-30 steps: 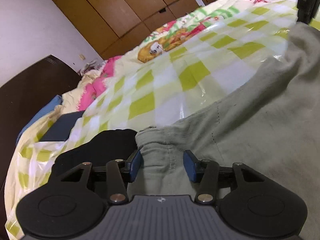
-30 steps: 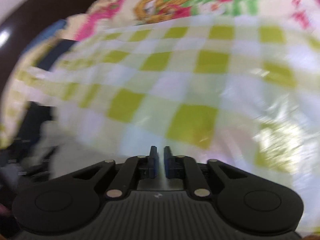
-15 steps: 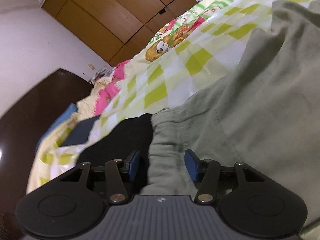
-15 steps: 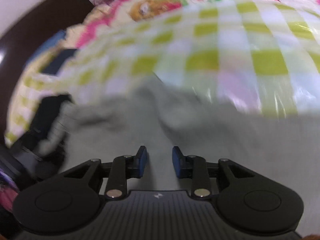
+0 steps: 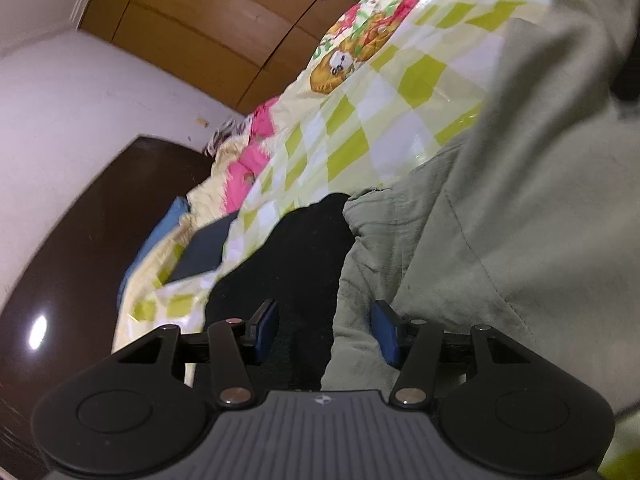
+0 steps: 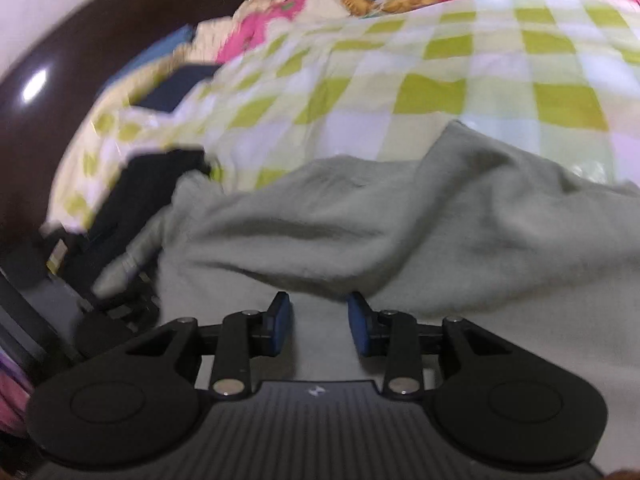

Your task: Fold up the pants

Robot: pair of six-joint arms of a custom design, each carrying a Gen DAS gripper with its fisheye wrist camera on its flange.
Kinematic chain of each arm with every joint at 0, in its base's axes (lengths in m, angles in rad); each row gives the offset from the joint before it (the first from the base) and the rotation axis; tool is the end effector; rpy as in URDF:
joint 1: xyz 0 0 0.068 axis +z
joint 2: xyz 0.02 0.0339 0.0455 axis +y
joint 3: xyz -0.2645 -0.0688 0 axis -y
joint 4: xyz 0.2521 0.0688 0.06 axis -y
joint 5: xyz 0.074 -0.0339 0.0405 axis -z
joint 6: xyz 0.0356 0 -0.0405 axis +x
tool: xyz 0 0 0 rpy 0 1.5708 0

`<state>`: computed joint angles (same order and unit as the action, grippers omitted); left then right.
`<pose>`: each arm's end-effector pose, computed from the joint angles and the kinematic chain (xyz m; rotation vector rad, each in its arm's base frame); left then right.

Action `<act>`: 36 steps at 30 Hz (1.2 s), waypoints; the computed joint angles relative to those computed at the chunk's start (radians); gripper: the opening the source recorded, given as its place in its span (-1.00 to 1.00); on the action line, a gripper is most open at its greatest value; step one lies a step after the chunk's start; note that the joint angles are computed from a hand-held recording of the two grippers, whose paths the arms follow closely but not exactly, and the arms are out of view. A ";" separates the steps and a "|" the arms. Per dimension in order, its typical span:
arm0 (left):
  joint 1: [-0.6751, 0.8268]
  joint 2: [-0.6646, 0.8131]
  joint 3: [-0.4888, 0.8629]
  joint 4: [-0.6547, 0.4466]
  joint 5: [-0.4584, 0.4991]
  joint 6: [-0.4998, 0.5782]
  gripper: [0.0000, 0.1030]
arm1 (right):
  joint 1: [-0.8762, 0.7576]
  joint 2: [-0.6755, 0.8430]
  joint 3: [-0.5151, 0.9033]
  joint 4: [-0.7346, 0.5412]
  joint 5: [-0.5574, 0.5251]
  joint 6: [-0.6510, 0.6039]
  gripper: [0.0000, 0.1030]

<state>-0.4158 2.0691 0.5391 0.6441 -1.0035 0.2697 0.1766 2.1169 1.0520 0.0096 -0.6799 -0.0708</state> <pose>0.2642 -0.0838 0.0243 0.3286 2.1798 1.1274 0.3723 0.0892 0.0596 -0.5435 2.4692 0.9242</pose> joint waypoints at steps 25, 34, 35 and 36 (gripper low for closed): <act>-0.448 0.283 0.978 -0.494 0.429 0.077 0.27 | -0.892 0.138 0.451 -0.122 0.023 -0.204 -0.14; -0.489 0.442 1.202 -0.578 0.511 0.053 0.27 | -0.881 0.195 0.547 -0.303 0.069 -0.553 -0.09; -0.498 0.438 1.188 -0.576 0.506 0.047 0.27 | -0.883 0.200 0.554 -0.319 0.061 -0.570 -0.13; -0.499 0.444 1.196 -0.582 0.508 0.048 0.27 | -0.880 0.210 0.562 -0.326 0.069 -0.574 -0.13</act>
